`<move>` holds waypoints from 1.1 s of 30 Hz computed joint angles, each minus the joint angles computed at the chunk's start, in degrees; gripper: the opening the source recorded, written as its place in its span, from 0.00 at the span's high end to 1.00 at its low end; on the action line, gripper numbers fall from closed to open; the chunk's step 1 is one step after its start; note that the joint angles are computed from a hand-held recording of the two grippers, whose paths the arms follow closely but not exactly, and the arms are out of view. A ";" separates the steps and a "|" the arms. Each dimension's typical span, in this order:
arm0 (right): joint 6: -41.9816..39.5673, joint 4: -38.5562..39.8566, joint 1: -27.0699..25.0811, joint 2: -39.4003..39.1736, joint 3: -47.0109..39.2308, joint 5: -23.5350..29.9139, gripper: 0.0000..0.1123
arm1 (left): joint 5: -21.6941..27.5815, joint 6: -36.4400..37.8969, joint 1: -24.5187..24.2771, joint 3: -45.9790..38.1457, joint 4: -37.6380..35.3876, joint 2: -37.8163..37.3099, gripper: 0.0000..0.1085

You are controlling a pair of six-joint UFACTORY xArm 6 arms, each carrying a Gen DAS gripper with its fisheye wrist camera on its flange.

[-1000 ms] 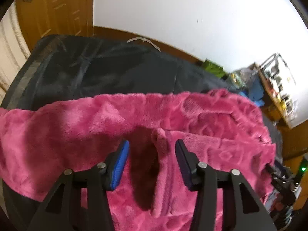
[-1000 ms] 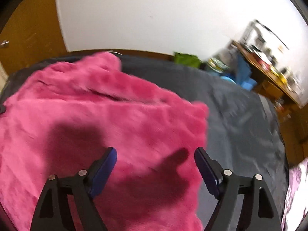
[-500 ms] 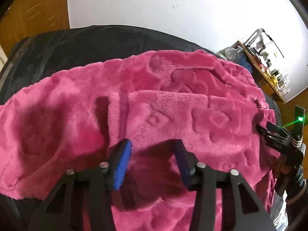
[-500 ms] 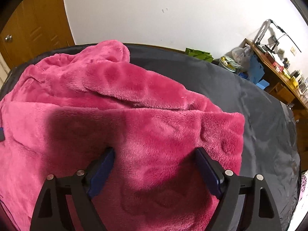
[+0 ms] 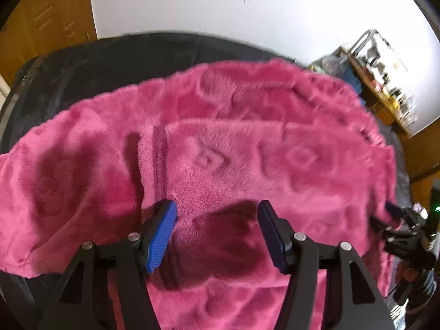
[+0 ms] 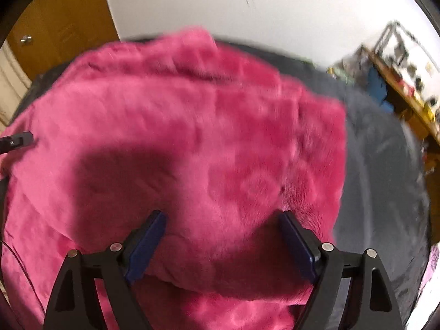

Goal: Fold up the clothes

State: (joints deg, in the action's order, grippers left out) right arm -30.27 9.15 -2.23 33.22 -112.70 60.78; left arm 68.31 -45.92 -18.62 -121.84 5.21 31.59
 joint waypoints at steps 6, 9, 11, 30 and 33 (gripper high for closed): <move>0.49 -1.08 -0.18 -0.18 -1.88 3.37 0.21 | 7.17 1.47 -0.82 -12.56 -0.02 7.25 0.30; -0.71 0.98 -1.48 -5.42 3.31 3.21 0.21 | 7.27 -0.13 -1.19 -12.90 -1.06 6.51 0.30; -2.10 1.81 -2.76 -9.88 8.10 3.44 0.21 | 7.52 -0.51 -1.57 -12.96 -2.88 5.71 0.30; -27.90 -0.60 -10.57 -38.20 46.98 4.25 0.15 | -1.92 -13.86 -12.91 26.99 -9.38 -20.16 0.28; -28.54 0.71 -11.87 -39.95 49.15 2.53 0.15 | 1.33 -18.48 -15.13 25.90 -5.77 -20.08 0.28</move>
State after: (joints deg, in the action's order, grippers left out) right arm -58.80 9.86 -14.10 -6.73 -63.55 63.31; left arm 69.64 -64.40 -33.75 -95.94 -0.56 11.51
